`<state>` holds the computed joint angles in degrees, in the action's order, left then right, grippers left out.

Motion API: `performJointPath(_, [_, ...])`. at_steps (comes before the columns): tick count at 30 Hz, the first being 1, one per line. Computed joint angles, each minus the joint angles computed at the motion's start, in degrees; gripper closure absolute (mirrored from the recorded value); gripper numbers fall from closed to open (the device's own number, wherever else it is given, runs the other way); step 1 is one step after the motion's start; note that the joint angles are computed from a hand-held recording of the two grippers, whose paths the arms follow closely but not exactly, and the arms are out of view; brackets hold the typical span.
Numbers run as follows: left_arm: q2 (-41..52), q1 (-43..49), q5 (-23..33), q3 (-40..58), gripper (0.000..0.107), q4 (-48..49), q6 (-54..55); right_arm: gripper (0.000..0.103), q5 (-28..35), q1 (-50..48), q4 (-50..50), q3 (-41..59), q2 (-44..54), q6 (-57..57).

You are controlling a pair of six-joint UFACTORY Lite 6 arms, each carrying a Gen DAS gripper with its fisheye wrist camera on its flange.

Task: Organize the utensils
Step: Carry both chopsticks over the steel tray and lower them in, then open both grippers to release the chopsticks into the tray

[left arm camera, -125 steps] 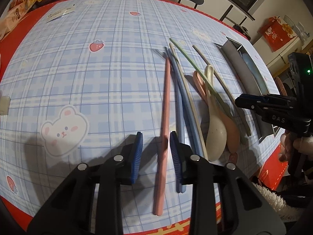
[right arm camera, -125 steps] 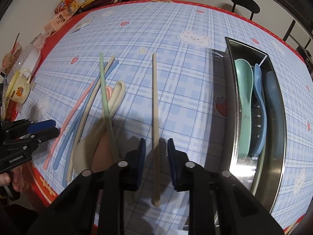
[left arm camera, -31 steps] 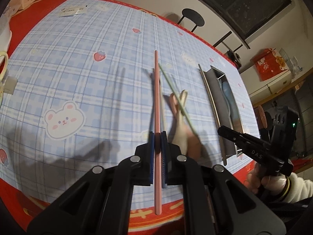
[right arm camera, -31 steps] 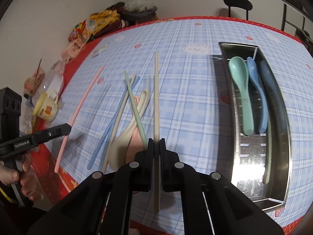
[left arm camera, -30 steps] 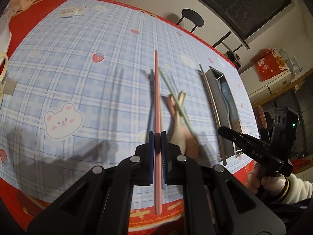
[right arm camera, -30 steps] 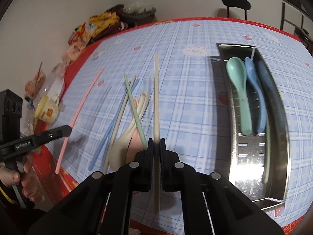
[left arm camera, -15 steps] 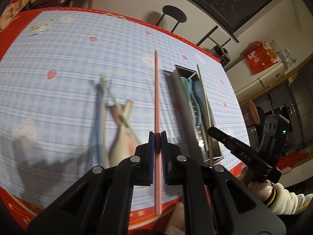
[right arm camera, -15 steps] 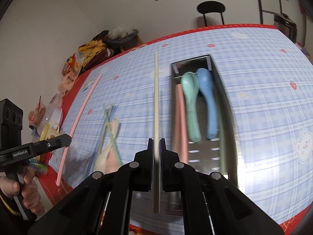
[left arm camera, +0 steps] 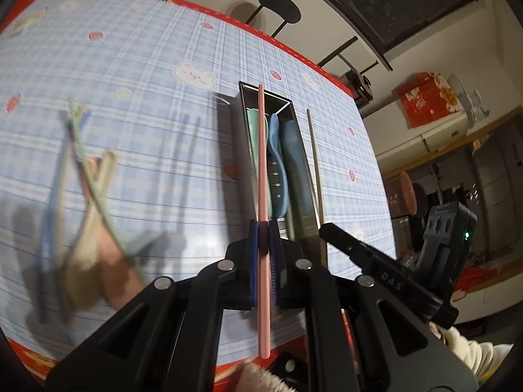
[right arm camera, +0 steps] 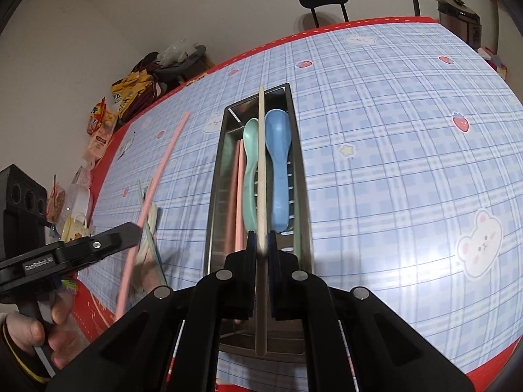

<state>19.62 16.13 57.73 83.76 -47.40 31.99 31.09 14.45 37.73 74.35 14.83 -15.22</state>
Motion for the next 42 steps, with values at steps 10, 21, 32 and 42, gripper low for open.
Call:
performJointPath(10, [2.3, -5.6, -7.1, -4.3, 0.096, -6.7, -1.1, 0.096, 6.5, -2.6, -2.1, 8.0, 5.6, -1.0])
performJointPath(21, [4.2, -6.5, -9.2, -3.2, 0.096, -7.4, -3.7, 0.096, 7.8, -4.3, -0.7, 7.0, 6.0, -1.9])
performJointPath(32, [5.0, -6.3, -9.3, -4.2, 0.096, -7.6, -3.6, 0.096, 8.7, -4.0, -1.7, 8.2, 7.3, -0.7])
performJointPath(42, [5.3, -6.3, -9.1, -4.0, 0.096, -7.5, -3.7, 0.096, 9.7, -3.9, -2.6, 10.5, 9.1, -0.5])
